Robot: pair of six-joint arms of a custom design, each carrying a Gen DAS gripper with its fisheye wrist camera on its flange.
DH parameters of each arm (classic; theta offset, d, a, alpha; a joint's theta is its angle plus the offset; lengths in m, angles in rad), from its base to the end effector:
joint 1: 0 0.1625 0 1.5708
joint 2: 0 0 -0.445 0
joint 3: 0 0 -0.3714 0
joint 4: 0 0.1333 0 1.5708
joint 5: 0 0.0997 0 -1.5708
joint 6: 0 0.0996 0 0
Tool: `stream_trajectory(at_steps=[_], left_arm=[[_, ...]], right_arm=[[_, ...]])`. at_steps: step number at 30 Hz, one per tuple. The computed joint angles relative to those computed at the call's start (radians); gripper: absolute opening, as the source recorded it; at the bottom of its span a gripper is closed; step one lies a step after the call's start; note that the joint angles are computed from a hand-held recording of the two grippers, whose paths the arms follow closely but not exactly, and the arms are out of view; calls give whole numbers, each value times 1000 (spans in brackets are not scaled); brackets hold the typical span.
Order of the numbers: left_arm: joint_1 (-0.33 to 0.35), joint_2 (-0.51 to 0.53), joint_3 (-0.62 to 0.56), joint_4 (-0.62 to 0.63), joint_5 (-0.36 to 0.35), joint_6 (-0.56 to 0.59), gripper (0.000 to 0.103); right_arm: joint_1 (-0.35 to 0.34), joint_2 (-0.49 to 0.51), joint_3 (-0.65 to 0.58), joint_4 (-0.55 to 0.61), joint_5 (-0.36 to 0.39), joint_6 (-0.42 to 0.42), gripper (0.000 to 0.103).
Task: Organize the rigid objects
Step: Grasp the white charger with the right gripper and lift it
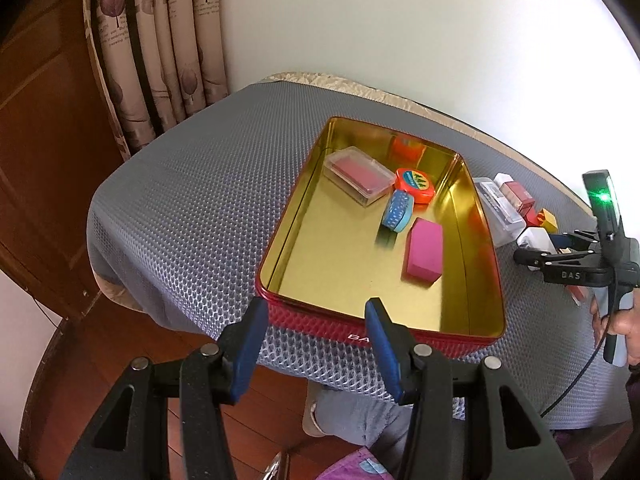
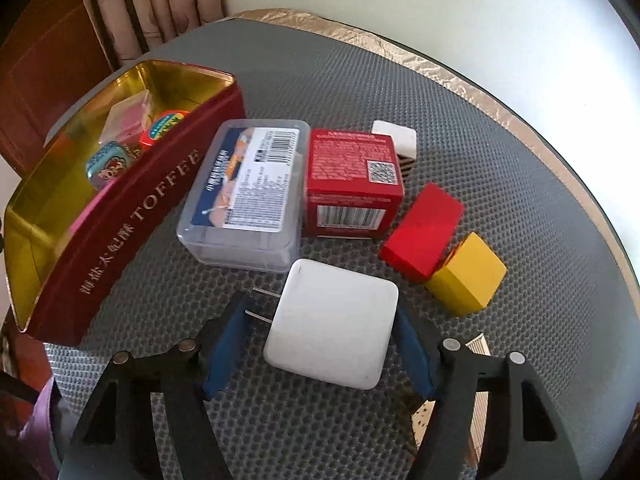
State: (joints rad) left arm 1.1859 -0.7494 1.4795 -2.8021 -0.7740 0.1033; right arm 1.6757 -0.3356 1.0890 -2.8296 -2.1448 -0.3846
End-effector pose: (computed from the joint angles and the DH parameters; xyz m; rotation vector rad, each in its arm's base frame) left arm -0.0820 -0.7473 0.2048 0.3187 2.3156 -0.7263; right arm 0.1645 -0.8060 0.0301 0.4140 -2.4312 0.5276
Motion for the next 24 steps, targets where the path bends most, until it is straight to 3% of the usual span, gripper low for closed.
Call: stream_trajectory(at_steps=[4,7,9,13,15,21,24], left_arm=[[-16,-9,23,-70,7,57,51],[-35,-25,47,-118,-19,109,51],[-45,-43,64,-112,-69,122,51],[-65,-56,55,32,-200,118,53],[-84,-39,44,79,-227,151,53],[-111,66,-102,296,-407,222,53],[-124,148,-200,379,-423,284,53]], right_arm=[[-3,-103,205,-198,52,39,65],[-26,-215,426,-376,40,107,65],[-47,-268,528,-451,-5,131,65],[-112,-327,643,-521,-70,164,65],[-136,-343,686,-572,-92,161,65],[-171,-357,754,-732,-74,138,65],[-180,-345,768,-790,-70,135,65]])
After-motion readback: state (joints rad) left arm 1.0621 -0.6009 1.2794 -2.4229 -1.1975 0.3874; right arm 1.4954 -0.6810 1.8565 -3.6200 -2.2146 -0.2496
